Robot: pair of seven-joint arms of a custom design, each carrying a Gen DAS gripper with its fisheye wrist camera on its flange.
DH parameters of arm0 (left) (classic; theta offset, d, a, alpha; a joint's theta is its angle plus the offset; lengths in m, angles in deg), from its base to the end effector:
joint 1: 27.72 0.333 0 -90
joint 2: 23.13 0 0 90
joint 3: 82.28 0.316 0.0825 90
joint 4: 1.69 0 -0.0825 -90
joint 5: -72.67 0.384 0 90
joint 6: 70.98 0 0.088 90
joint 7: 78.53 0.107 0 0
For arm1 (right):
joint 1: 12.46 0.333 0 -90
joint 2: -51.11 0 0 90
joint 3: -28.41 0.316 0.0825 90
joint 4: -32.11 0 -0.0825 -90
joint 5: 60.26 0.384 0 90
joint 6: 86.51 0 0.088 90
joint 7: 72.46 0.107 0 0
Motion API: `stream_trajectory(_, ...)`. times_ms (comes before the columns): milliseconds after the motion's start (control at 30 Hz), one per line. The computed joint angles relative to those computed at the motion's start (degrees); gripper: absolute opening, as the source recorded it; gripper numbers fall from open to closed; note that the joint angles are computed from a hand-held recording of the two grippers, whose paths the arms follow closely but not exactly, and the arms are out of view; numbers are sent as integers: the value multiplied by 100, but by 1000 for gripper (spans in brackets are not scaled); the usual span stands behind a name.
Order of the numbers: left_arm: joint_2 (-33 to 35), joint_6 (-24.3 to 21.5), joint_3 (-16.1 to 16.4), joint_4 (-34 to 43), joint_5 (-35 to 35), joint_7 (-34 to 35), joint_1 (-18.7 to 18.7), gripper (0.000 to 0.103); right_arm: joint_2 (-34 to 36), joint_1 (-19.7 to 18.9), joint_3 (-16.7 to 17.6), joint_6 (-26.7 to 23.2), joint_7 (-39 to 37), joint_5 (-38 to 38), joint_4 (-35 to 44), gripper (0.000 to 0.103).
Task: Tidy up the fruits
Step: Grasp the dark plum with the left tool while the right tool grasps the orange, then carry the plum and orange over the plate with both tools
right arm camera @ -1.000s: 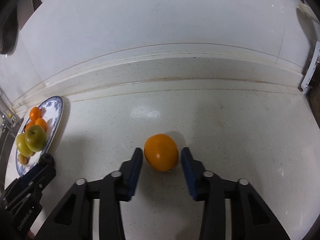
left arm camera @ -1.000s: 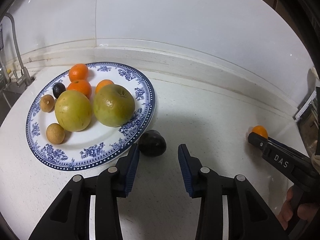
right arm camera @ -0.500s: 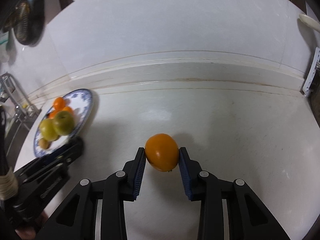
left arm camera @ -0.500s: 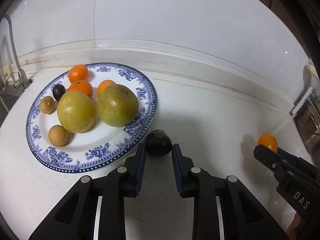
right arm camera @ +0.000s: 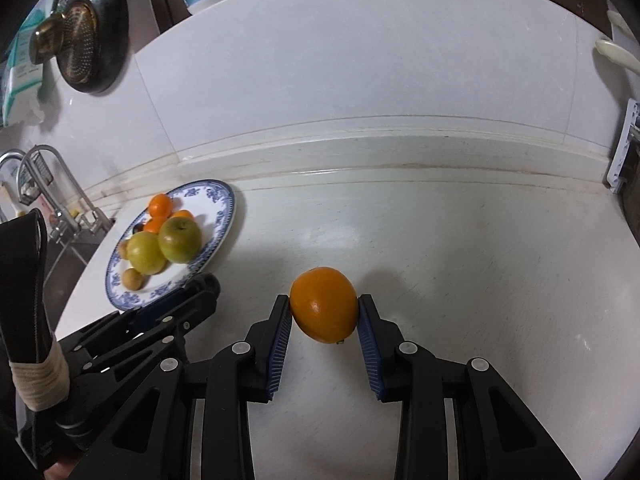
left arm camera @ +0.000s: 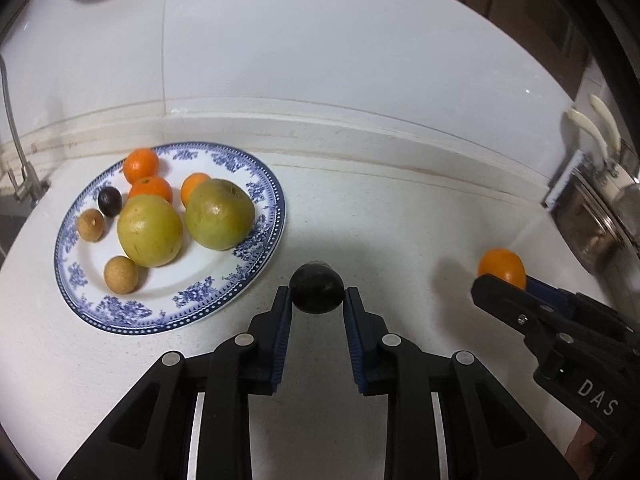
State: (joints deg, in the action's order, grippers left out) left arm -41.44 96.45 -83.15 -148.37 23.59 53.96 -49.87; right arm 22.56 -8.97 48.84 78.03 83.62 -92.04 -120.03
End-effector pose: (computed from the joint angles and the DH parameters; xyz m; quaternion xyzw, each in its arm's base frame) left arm 0.4359 -0.1340 0.4409 -0.5254 0.7637 -0.3545 0.1229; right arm 0.3740 0.2032 0.4580 -0.5747 0.7230 -0.2390 0.2997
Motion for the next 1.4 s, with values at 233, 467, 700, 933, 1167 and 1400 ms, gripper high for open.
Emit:
stream_trajectory(233,-501,15,273,-218,-69,508,-135,26,-168,109,169,-197,152,-62,110,35)
stream_trajectory(467,-1020,-323,740,-342,-141,1040,-221,26,-177,289,305,-357,276,-107,338,35)
stream_trajectory(700,-1344,-855,959,-323,-266,1471,131,26,99,382,495,-536,575,-428,778,35)
stream_trajectory(933,-1368,-1154,1067,-190,-328,1819,486,26,573,615,460,-665,868,-865,1250,34)
stream_trajectory(1167,-1224,-1223,1085,-9,-398,2236,808,26,1121,960,216,-751,1134,-1363,1749,34)
stream_trajectory(1400,-764,-1193,1040,349,-553,2662,1026,26,1761,1387,-209,-814,1141,-1626,2288,34)
